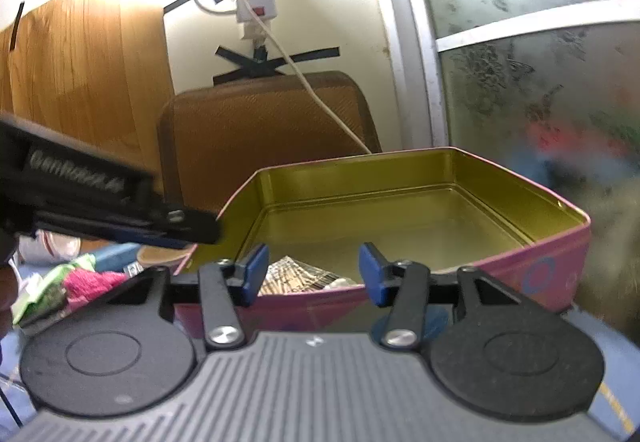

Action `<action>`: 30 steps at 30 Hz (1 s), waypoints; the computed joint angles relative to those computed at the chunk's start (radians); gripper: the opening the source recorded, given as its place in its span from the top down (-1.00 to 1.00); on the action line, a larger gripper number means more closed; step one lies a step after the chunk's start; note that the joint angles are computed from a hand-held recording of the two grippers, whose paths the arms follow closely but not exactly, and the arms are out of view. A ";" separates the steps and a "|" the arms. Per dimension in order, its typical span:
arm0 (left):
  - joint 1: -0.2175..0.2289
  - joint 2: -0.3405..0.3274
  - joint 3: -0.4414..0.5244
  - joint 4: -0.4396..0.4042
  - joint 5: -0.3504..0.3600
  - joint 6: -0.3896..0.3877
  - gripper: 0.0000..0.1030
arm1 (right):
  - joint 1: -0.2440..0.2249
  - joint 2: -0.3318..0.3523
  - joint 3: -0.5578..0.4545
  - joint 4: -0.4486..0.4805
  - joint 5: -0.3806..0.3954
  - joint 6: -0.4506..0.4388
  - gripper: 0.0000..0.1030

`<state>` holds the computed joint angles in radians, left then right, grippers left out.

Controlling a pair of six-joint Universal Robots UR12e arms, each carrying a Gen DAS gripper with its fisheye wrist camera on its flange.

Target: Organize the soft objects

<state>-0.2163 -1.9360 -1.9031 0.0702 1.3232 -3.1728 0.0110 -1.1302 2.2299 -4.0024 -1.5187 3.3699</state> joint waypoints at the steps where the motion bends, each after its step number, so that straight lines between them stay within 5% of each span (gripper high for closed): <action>1: 0.001 0.008 -0.012 0.001 0.034 0.002 0.37 | 0.006 0.004 0.003 -0.020 -0.007 0.014 -0.11; 11: 0.064 0.088 -0.187 0.073 0.235 -0.033 0.17 | 0.076 0.015 0.022 -0.093 0.022 0.038 -0.11; 19: 0.131 0.113 -0.282 0.122 0.371 -0.075 0.14 | 0.119 0.002 -0.010 0.070 0.145 -0.004 -0.11; 26: 0.158 0.091 -0.306 0.159 0.465 -0.077 0.10 | 0.147 0.000 -0.029 0.143 0.129 -0.052 -0.11; 30: 0.147 0.063 -0.308 0.220 0.522 -0.055 -0.10 | 0.142 -0.002 -0.031 0.165 0.138 -0.042 -0.11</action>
<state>-0.0696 -1.8735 -2.2109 0.2906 1.8455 -3.2273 0.1530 -1.1322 2.1992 -3.8371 -1.3805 3.3281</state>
